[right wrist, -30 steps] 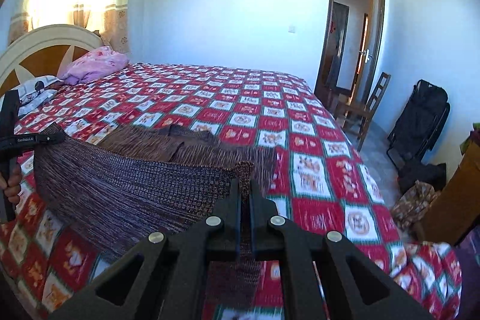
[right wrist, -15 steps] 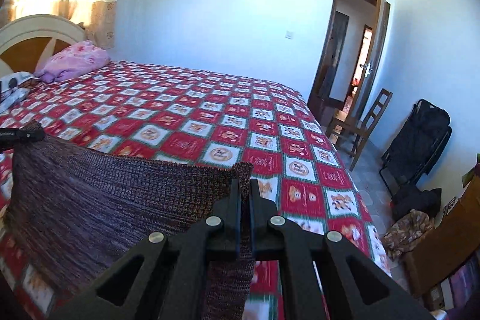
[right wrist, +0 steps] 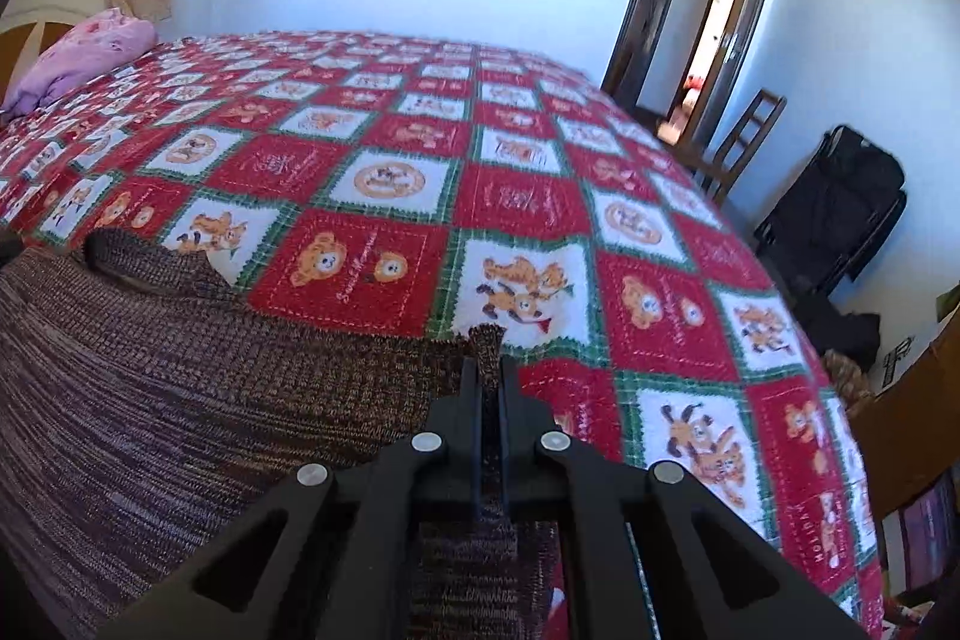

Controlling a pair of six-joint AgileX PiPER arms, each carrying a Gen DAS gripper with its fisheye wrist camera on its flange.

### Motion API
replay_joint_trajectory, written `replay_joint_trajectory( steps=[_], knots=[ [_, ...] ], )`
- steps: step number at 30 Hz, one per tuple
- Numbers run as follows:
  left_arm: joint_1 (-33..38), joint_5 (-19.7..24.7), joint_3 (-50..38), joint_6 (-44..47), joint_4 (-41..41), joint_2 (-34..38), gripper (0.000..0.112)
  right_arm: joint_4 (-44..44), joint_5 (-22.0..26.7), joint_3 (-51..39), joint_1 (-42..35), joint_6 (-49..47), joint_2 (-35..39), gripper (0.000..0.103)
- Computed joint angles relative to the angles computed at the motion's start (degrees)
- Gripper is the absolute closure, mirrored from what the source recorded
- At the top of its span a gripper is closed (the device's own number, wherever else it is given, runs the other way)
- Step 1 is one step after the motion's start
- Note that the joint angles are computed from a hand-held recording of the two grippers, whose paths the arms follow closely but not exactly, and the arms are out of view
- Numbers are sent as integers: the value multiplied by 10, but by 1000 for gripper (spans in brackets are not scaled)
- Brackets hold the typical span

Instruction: Fold small clothes

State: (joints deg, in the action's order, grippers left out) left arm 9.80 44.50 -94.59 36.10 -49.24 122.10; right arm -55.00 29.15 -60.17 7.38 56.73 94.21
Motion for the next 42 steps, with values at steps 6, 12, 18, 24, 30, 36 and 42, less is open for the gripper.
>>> replay_joint_trajectory(
  steps=[6,12,18,24,30,36,42],
  knots=[
    [2,14,5,-25,57,-34,87,57,-16,14,-34,-7,-30,86],
    [12,-92,195,54,103,-202,35,-44,41,154,47,183,-255,81],
    [30,-79,368,119,38,-324,35,18,77,164,288,193,-245,85],
    [33,-117,470,131,35,-393,30,1,29,84,359,258,-83,86],
    [74,-134,523,188,13,-416,30,-25,64,69,382,296,-28,85],
    [46,-175,568,116,108,-470,24,-28,68,73,377,306,-45,85],
    [87,-166,607,213,19,-494,18,-26,112,133,441,351,-101,85]
  ],
)
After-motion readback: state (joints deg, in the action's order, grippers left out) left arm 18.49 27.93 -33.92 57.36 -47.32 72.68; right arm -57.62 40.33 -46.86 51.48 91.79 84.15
